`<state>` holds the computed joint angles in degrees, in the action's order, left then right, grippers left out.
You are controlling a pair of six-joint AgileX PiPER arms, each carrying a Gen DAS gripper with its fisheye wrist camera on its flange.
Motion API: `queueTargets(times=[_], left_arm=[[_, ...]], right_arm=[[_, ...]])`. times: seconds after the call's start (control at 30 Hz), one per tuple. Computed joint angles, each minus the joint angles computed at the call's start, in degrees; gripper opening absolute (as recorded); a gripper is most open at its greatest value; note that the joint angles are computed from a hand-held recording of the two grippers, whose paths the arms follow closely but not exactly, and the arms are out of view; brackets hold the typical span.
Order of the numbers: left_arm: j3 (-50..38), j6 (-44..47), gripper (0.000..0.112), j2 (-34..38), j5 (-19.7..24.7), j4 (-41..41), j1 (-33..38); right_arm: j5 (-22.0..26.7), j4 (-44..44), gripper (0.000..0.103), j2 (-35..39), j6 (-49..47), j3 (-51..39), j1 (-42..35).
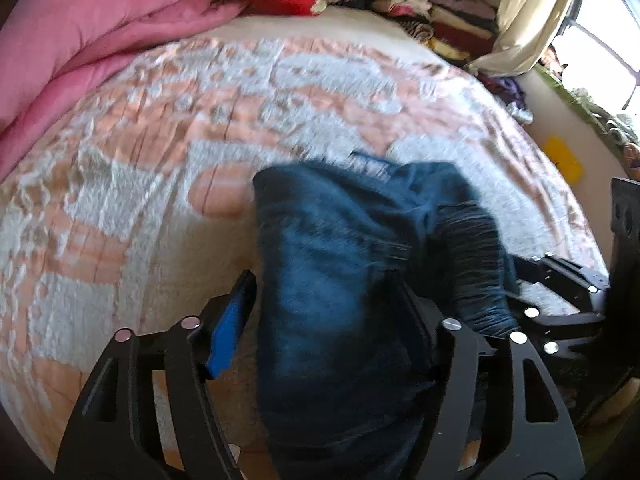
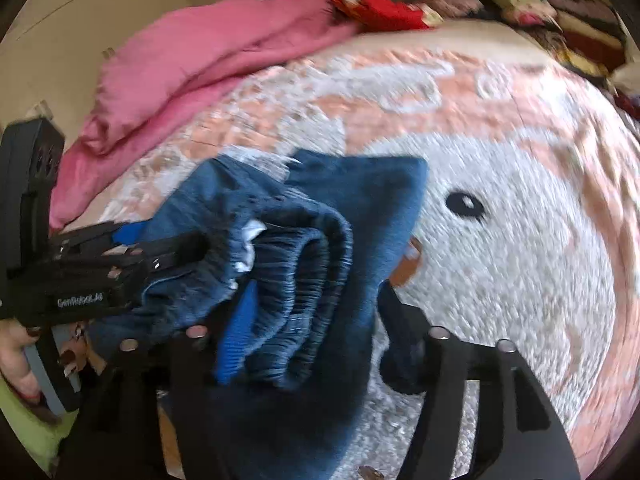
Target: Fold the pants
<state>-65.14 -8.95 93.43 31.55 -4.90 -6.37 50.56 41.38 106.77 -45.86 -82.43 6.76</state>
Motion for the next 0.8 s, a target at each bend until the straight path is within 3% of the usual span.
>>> queueTargets(times=[0.13, 0.23, 0.3, 0.37, 0.43, 0.6, 0.8], left_arm=[[1.45, 2.4, 0.064, -0.61, -1.17, -3.08, 0.96], [2.59, 2.85, 0.077, -3.14, -1.26, -3.6, 1.0], [3.65, 1.91, 0.083, -5.49, -1.66, -2.59, 0.67], [5.19, -0.38, 0.092, -8.51, -2.0, -0.23, -0.04], [6.72, -4.21, 0.093, -11.44, -2.35, 3.63, -1.12], [10.52, -13.98, 0.093, -18.78, -1.12, 12.95, -4.25], [15.65, -22.29, 0.093, -26.17, 0.71, 20.21, -8.38]], right_arm=[[-0.29, 0.76, 0.07, -0.78, -0.91, 1.1, -0.56], [-2.01, 1.86, 0.075, -4.55, -3.08, 4.26, -1.12], [-4.59, 2.37, 0.09, -8.67, -4.61, 7.52, -1.65], [-5.98, 3.92, 0.094, -11.83, -6.61, 10.05, -2.54], [-6.38, 5.52, 0.098, -15.94, -8.9, 13.09, -3.72], [-8.5, 6.6, 0.098, -23.49, -11.73, 18.58, -4.81], [-7.15, 8.45, 0.098, -30.38, -13.79, 23.97, -8.16]])
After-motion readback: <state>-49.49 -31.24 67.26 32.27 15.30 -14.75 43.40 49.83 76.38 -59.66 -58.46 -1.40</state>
